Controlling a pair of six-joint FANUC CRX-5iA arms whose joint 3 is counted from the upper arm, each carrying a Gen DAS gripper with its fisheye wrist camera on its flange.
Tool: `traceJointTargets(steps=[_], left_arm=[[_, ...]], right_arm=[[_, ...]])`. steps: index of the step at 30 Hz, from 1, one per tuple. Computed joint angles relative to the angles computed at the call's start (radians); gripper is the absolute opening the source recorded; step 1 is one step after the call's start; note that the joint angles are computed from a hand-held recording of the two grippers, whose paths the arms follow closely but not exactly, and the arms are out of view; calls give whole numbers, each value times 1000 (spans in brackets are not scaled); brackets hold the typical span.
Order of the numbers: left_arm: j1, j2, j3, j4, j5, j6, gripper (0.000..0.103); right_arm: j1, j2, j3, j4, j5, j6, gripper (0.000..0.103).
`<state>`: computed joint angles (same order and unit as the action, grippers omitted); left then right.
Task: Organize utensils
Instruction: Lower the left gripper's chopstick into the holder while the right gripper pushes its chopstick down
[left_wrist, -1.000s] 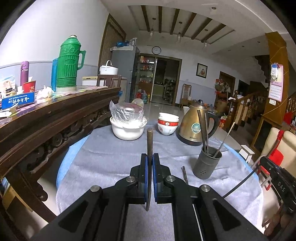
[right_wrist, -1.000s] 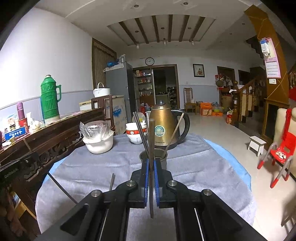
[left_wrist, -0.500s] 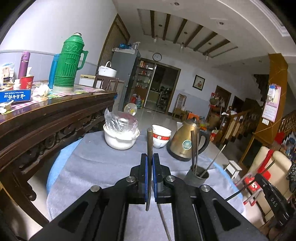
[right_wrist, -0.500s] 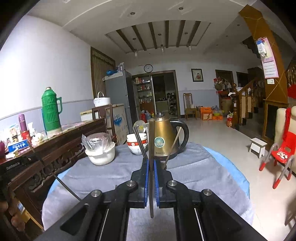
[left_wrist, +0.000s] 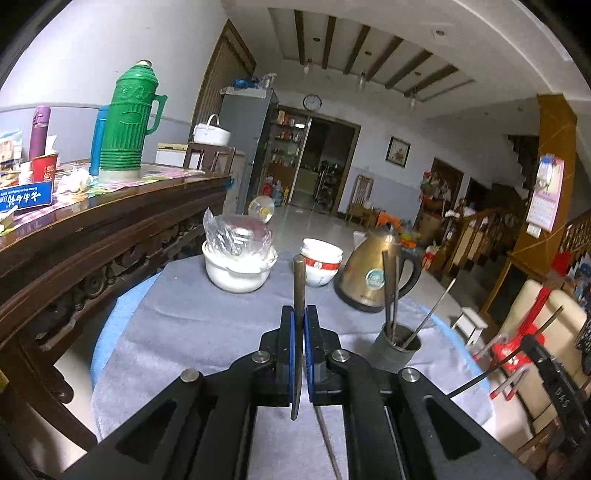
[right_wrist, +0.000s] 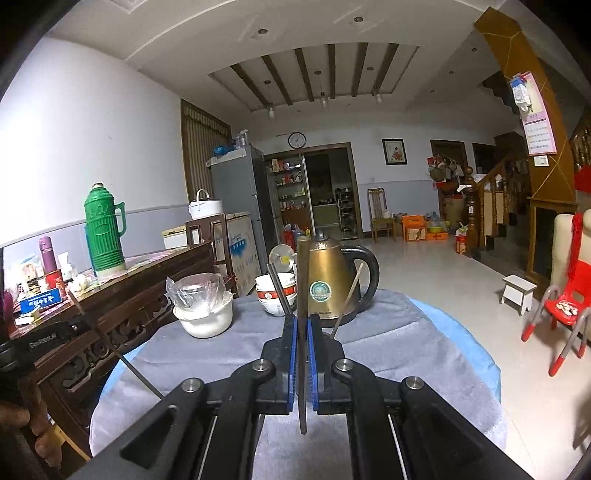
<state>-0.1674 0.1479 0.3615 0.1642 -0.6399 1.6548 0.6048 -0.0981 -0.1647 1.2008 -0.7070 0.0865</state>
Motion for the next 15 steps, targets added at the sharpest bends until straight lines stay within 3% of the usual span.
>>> traceJointTargets(steps=[6, 15], left_arm=[[-16, 47, 82, -69, -89, 38, 5], [-19, 69, 111, -69, -108, 31, 5]], right_arm=[[-4, 11, 15, -33, -6, 25, 6], [-9, 18, 23, -41, -3, 32, 6]])
